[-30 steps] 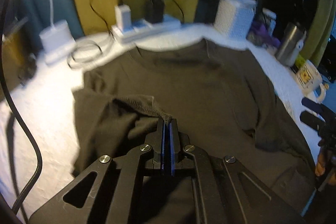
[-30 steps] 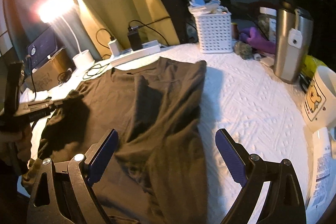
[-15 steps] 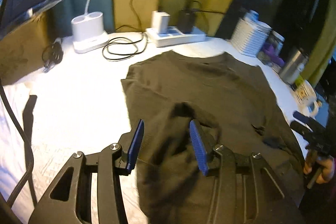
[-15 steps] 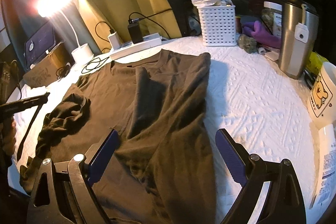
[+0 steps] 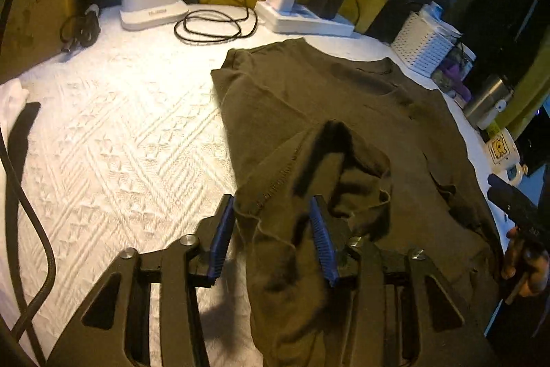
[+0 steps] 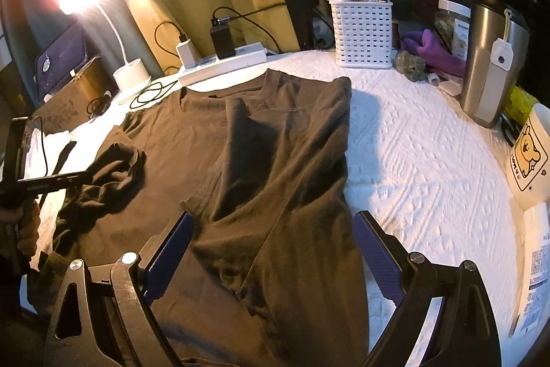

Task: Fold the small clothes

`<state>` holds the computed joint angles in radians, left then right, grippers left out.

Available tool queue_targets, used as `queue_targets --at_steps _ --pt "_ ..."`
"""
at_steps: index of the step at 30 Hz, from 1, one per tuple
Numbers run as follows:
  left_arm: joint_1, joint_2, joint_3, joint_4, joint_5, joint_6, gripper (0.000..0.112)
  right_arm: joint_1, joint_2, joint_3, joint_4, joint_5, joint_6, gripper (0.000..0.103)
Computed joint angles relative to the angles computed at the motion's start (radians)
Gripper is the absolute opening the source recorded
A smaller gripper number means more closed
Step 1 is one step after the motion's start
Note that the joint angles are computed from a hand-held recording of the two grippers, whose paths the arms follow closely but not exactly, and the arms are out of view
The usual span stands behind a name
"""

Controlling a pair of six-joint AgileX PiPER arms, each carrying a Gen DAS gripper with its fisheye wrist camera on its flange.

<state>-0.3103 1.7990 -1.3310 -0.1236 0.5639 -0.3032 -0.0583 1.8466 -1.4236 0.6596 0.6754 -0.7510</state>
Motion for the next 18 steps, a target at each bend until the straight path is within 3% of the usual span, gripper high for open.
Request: queue_targets --at_steps 3,4,7,14,16,18 --pt "-0.043 -0.029 0.021 0.095 -0.019 -0.066 0.019 0.001 -0.005 0.010 0.005 -0.003 -0.008 0.095" --pt "-0.050 -0.036 0.026 0.085 -0.024 -0.052 0.011 -0.001 -0.007 0.016 0.010 -0.005 -0.013 0.095" --pt "-0.075 -0.039 0.021 0.032 -0.026 0.013 0.005 -0.002 -0.013 0.031 0.019 -0.011 -0.019 0.095" --pt "-0.129 -0.010 -0.016 -0.068 0.013 0.121 0.004 -0.023 -0.036 0.076 0.040 -0.021 -0.039 0.095" --pt "-0.141 0.007 -0.049 -0.110 0.066 0.176 0.004 -0.034 -0.045 0.091 0.048 -0.020 -0.049 0.095" --pt "-0.154 0.024 -0.094 -0.049 0.124 0.132 0.005 -0.040 -0.048 0.102 0.049 -0.022 -0.052 0.095"
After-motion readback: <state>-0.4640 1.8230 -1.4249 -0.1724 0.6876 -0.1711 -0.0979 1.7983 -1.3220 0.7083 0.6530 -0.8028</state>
